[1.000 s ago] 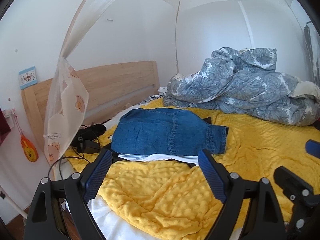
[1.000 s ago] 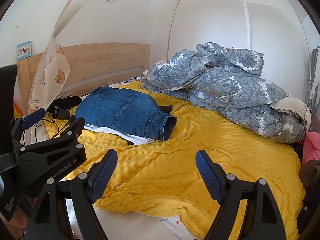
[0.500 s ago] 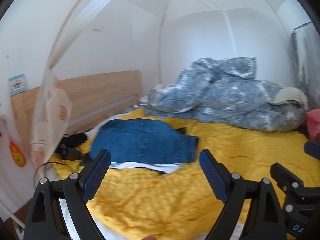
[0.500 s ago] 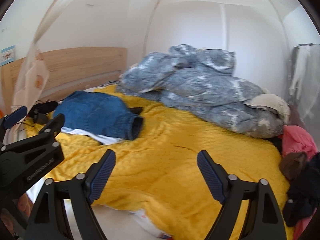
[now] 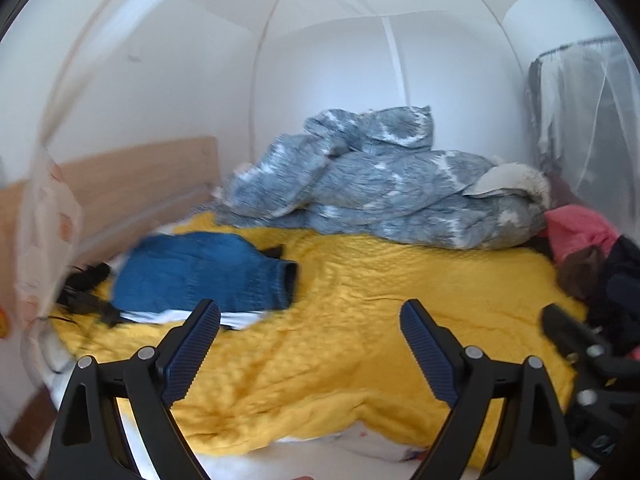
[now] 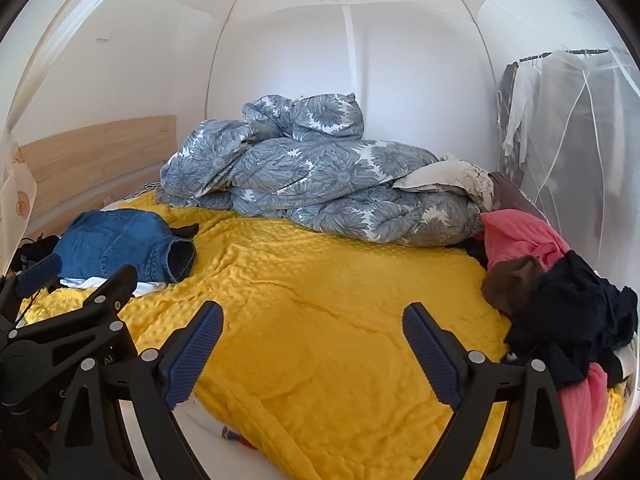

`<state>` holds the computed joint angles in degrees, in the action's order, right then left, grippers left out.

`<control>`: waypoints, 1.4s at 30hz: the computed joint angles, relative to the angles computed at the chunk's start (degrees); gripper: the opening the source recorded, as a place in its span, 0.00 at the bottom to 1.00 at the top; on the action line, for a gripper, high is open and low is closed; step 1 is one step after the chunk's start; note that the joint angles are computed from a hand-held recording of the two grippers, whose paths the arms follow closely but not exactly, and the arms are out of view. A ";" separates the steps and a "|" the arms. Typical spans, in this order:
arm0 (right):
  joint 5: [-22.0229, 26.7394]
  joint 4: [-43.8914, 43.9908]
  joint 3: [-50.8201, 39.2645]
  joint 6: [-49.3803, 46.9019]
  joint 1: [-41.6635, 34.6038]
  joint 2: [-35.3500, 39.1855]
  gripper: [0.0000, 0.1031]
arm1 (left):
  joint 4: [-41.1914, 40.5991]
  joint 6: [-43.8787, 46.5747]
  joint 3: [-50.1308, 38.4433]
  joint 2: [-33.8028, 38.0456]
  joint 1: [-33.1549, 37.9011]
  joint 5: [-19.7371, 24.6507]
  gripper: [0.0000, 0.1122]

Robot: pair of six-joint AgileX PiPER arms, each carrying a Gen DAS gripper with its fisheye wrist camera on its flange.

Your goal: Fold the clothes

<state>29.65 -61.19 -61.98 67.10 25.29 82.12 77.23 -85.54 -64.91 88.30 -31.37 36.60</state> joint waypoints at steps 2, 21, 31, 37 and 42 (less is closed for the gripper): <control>0.55 -1.41 2.38 0.83 1.40 -2.94 0.90 | 1.51 -2.08 1.85 -1.94 -2.56 6.15 0.84; 27.24 -6.38 10.54 11.70 28.59 -18.30 0.91 | -6.48 5.58 13.15 -24.64 -12.37 10.48 0.87; 32.84 -6.77 10.91 12.94 33.45 -19.57 0.91 | -4.92 5.01 14.43 -27.49 -16.97 15.05 0.88; 33.79 -6.50 11.11 12.89 33.73 -20.26 0.91 | -4.60 4.88 14.34 -27.36 -17.13 15.00 0.88; 31.92 -5.75 11.06 12.00 32.36 -20.20 0.91 | -3.31 4.01 14.62 -27.60 -17.72 16.63 0.88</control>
<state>61.57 -66.94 -50.92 79.10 57.64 61.92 73.92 -81.53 -50.29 60.70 -49.09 53.23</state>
